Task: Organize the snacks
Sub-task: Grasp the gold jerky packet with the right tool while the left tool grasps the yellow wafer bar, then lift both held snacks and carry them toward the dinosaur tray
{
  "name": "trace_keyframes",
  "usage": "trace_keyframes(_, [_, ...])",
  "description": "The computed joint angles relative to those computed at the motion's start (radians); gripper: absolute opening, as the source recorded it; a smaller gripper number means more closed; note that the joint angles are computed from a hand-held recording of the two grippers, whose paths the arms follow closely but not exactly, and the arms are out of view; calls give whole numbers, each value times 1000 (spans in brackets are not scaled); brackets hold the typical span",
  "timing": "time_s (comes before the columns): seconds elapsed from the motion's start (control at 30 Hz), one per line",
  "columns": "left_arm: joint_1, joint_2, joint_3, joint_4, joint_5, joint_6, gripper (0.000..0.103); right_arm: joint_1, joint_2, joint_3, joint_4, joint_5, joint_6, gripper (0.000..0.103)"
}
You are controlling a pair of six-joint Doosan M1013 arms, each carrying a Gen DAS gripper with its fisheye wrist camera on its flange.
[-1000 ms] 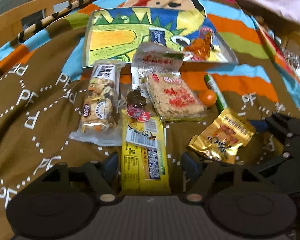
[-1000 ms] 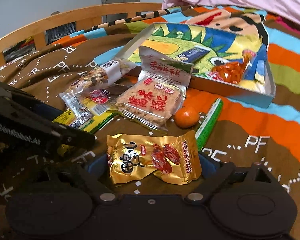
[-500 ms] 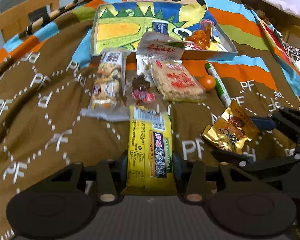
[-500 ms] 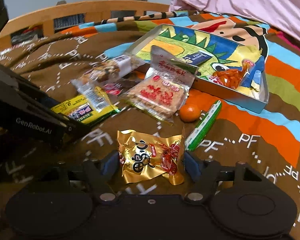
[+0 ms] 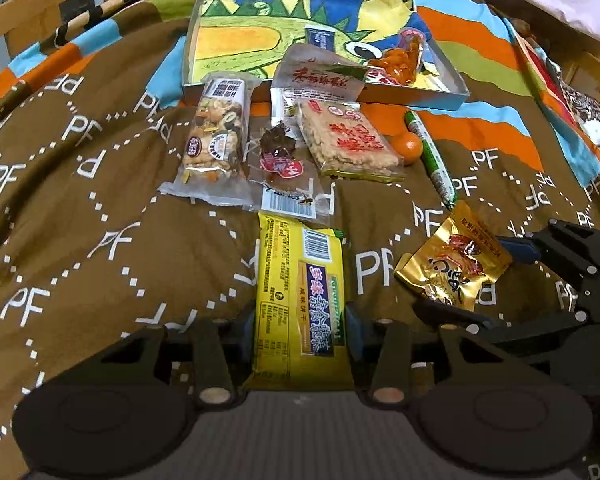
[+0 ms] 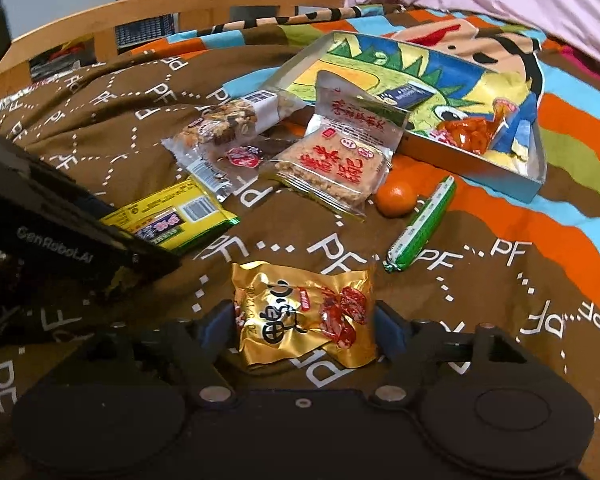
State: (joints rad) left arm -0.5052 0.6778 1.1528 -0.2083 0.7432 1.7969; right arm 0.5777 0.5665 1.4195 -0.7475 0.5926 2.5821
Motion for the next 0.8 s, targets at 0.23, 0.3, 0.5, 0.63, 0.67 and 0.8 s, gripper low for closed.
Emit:
trace_keyframes(0.23, [15, -20, 8, -79, 29, 20, 47, 25, -9, -8, -53, 64, -19, 62])
trace_keyframes(0.3, [17, -27, 14, -97, 25, 26, 47, 32, -12, -6, -67, 82, -24, 61])
trace_keyframes(0.5, [18, -52, 46, -166, 15, 93, 47, 44, -24, 4, -120, 113, 16, 59])
trace_keyframes(0.63, [21, -63, 66, -239, 9, 158, 47, 52, -31, 13, -177, 131, 63, 59])
trace_keyframes(0.67, [22, -64, 69, -252, 3, 169, 47, 55, -32, 15, -194, 135, 73, 59])
trace_keyframes(0.8, [22, -68, 76, -282, -24, 184, 47, 57, -35, 18, -251, 141, 120, 59])
